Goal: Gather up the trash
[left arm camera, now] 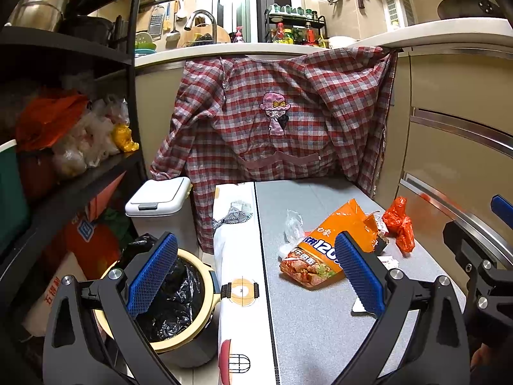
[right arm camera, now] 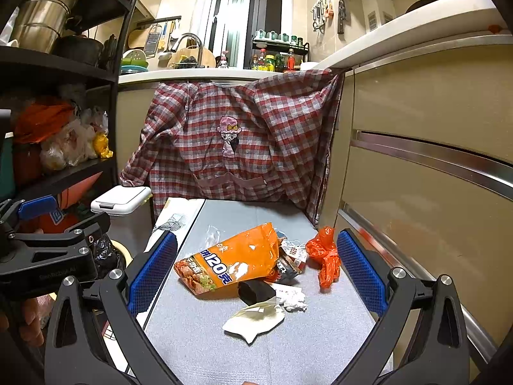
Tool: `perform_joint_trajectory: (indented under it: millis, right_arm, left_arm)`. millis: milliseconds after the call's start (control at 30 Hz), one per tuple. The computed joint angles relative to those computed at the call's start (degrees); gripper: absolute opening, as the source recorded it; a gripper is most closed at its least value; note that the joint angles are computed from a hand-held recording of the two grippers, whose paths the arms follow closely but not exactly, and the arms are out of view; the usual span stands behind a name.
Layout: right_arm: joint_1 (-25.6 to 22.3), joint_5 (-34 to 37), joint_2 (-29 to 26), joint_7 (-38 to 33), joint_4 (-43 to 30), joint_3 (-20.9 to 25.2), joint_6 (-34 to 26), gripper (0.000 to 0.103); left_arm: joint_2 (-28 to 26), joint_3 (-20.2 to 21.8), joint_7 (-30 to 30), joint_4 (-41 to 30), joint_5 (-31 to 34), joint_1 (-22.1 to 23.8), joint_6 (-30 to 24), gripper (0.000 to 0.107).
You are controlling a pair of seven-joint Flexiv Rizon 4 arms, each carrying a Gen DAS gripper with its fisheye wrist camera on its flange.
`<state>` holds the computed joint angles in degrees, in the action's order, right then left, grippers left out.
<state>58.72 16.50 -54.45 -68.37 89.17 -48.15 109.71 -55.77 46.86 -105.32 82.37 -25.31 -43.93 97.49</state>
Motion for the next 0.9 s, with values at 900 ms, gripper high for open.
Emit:
perform_joint_trajectory:
  millis: [900]
  right_arm:
    - [0.2, 0.1, -0.1, 0.0, 0.1, -0.3, 0.0, 0.098]
  left_arm:
    - [0.2, 0.0, -1.1, -0.1, 0.9, 0.1, -0.3, 0.095]
